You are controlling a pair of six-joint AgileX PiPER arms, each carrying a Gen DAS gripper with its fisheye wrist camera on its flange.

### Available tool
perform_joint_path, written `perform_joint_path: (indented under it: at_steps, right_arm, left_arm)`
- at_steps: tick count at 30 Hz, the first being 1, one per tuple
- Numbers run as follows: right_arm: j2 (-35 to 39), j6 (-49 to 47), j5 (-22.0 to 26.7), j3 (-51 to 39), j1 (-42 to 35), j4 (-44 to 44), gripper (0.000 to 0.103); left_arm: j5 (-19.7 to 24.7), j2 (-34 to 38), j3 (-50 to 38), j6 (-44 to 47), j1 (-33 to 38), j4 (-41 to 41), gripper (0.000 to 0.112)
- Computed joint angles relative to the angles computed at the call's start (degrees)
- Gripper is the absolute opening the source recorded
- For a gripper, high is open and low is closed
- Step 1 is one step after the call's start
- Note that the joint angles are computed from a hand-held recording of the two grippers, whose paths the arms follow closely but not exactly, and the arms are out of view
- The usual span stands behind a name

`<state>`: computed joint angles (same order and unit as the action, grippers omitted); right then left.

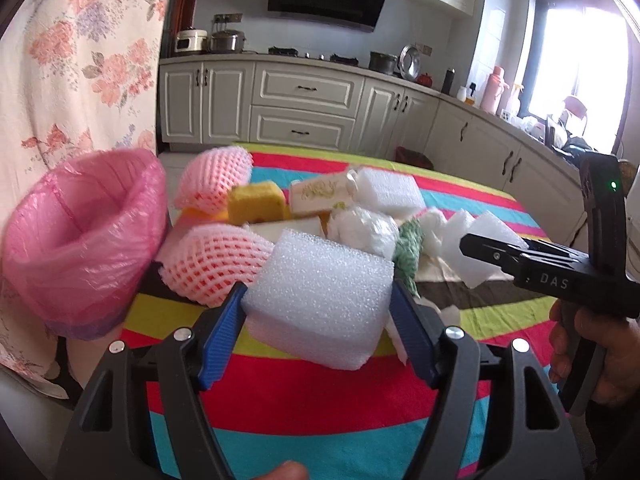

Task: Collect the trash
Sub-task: 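Carry both foam blocks over the pink bin and open both grippers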

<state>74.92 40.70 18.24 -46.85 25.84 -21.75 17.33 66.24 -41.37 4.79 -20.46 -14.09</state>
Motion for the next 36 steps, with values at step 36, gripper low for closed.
perform_joint_path:
  at_steps: [36]
  right_arm:
    - [24.8,-15.9,12.2,-44.3,10.6,6.9,0.07]
  left_arm:
    - [12.2,6.1,-18.7,36.4,39.3,-29.6,0.07]
